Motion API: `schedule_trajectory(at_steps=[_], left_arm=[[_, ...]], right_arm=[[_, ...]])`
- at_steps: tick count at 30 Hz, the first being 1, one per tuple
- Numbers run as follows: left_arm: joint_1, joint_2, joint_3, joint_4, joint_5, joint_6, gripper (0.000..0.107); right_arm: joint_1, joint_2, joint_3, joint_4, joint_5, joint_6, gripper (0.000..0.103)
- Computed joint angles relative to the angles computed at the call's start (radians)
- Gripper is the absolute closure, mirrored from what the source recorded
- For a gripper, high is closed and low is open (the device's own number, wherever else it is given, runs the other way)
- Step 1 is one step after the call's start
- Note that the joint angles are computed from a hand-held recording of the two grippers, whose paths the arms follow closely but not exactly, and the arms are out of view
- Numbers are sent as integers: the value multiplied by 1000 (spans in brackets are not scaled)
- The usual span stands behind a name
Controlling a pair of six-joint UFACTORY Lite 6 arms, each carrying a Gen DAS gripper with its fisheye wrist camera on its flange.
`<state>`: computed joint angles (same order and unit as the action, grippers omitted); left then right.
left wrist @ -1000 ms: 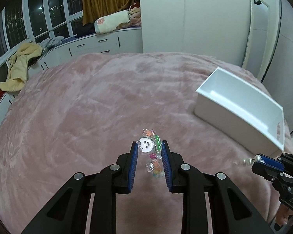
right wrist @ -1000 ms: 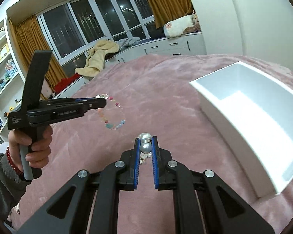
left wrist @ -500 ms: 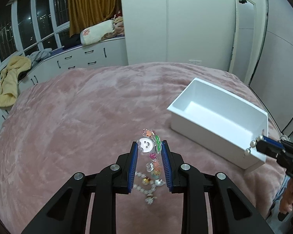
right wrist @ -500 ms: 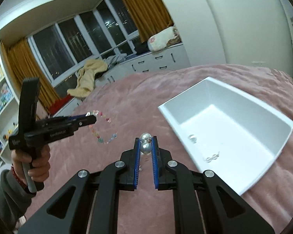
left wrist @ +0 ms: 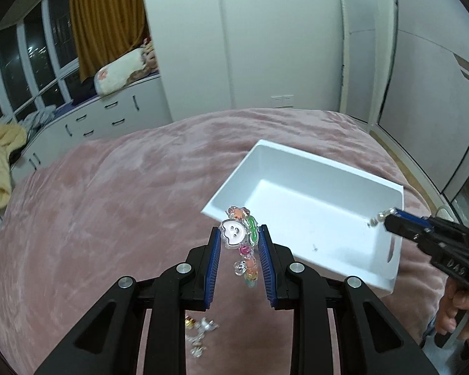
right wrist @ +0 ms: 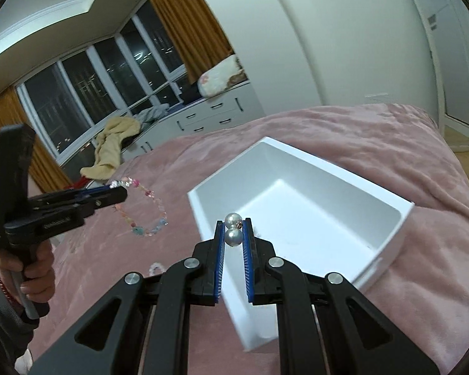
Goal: Organize jewelry
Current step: 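Carry the beaded bracelet and pearl earrings into the white box and release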
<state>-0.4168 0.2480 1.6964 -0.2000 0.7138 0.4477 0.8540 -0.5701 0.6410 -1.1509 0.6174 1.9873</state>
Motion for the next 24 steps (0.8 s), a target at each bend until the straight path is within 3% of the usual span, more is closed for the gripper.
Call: schedule_trajectory(at_steps=[4, 18, 24], left_arm=[[-67, 78, 89, 53, 15, -77, 78], [-235, 481, 451, 210, 73, -278, 78], [-267, 756, 795, 241, 196, -320, 78]], right_arm=[[-20, -32, -76, -8, -12, 35, 91], [-84, 88, -93, -5, 30, -43, 91], [-87, 84, -114, -66, 30, 14, 91]])
